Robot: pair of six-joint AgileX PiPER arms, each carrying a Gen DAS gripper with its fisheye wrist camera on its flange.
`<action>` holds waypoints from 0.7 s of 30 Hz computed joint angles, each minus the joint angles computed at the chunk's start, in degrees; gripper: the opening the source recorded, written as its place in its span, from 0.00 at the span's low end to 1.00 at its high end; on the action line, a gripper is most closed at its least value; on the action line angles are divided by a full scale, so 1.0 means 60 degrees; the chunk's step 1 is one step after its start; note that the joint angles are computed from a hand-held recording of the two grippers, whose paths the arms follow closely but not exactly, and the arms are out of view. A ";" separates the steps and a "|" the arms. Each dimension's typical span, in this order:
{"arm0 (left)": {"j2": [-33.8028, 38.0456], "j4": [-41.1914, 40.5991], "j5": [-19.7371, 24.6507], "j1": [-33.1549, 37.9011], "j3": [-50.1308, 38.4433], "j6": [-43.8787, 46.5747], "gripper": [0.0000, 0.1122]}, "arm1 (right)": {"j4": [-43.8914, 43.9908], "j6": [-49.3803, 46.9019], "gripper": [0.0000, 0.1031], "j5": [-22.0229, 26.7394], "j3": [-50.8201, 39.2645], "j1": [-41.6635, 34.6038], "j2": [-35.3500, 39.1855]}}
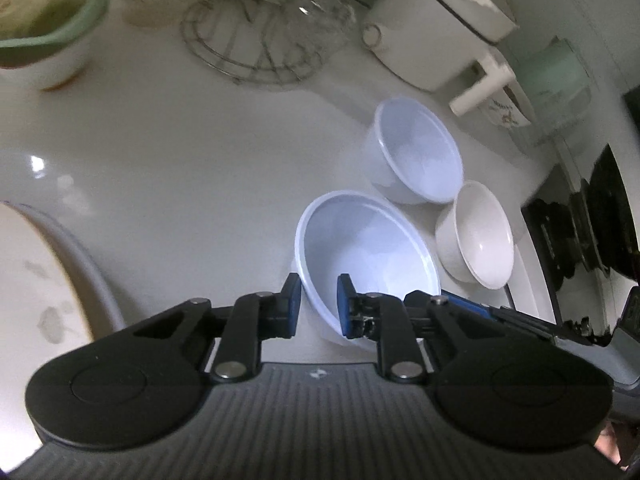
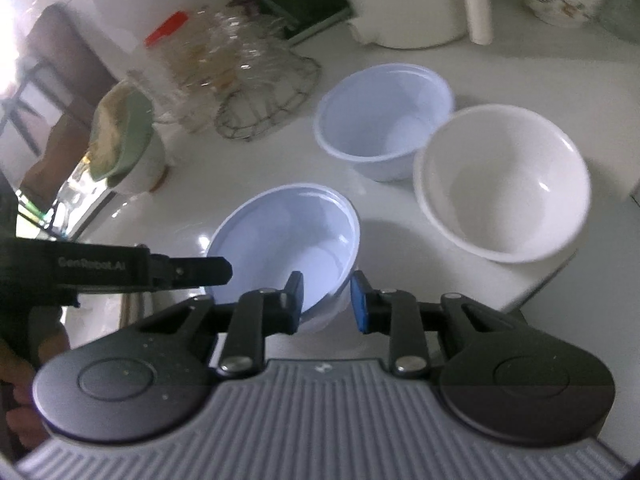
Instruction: Organize plates and bowls
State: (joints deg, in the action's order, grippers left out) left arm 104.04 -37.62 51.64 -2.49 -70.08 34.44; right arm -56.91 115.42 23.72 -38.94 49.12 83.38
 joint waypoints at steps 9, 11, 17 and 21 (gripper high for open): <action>-0.0285 0.0663 -0.0393 0.0603 0.0214 -0.0431 0.20 | 0.0375 -0.1420 0.28 -0.0634 -0.1047 -0.0129 0.1124; -0.0511 0.1189 -0.0816 0.0530 0.0431 -0.0768 0.20 | 0.0475 -0.1671 0.29 -0.0755 -0.1220 -0.0139 0.1317; -0.0949 0.1514 -0.1087 0.0815 0.0633 -0.0834 0.21 | 0.0879 -0.2450 0.29 -0.0132 -0.1785 0.0115 0.1497; -0.1263 0.1728 -0.1196 0.0966 0.0518 -0.1081 0.29 | 0.1448 -0.3207 0.55 0.1050 -0.2240 0.0273 0.1067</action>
